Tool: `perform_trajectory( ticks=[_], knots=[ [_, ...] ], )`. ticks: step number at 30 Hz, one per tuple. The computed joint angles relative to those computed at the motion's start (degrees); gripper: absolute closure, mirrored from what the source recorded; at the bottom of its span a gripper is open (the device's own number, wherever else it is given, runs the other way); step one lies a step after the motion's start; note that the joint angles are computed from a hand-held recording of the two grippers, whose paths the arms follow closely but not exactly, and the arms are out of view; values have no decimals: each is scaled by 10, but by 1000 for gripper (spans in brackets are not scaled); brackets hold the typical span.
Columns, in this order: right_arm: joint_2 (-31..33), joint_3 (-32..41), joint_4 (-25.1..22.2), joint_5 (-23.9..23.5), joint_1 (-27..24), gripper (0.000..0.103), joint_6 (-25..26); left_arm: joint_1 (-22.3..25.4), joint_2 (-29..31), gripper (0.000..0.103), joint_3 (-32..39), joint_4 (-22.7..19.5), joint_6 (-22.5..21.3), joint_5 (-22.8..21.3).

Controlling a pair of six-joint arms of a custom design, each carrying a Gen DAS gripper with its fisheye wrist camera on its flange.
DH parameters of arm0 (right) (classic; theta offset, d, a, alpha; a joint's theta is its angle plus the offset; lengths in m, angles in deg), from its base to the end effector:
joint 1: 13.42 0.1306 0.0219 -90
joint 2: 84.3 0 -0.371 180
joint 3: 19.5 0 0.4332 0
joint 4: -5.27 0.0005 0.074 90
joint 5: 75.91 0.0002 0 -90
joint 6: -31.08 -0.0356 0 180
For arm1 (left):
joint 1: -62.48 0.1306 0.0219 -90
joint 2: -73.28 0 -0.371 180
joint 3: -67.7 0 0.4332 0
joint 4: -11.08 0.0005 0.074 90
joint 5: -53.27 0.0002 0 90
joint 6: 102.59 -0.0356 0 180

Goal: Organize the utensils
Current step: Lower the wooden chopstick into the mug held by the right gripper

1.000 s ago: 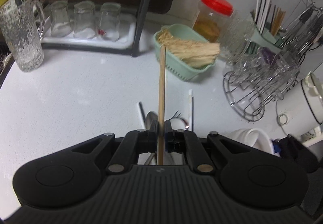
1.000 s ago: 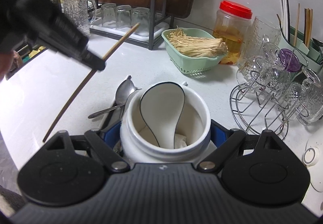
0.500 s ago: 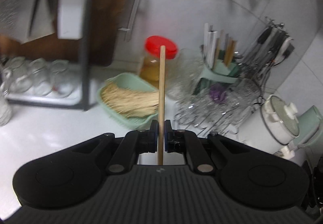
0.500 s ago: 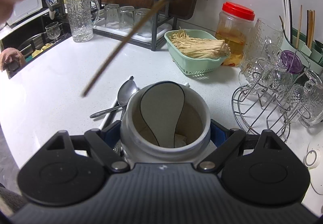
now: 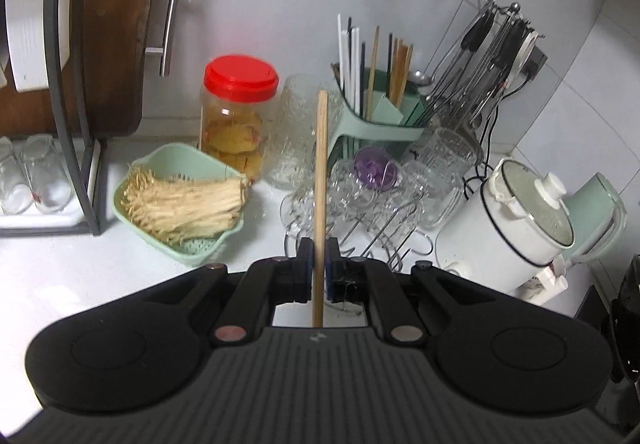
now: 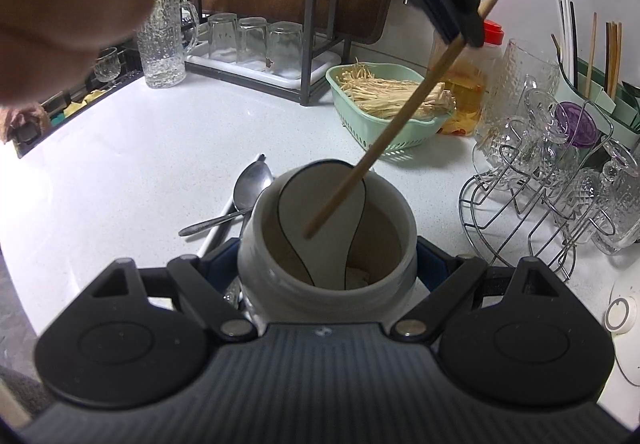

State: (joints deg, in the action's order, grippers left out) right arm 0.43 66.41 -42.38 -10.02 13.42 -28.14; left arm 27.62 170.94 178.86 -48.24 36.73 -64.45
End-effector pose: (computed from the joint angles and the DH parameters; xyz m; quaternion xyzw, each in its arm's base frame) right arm 0.4346 0.2356 0.4316 -0.5055 0.7585 0.1814 0.3691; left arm 0.4736 -0.3103 0.5236 -0.2026 0.8811 -0.0800 0.4197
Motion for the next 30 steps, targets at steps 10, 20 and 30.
perform_trajectory(
  ticks=[10,20,30],
  knots=[
    [-1,-2,6,4,2,12,-7,-11,-2,96,-2,-24,16,-10],
    [0,-3,10,1,0,12,-6,-27,-18,96,-12,-44,47,-10],
    [-1,-5,13,0,0,12,-8,-59,-42,96,-7,-83,85,-36]
  ],
)
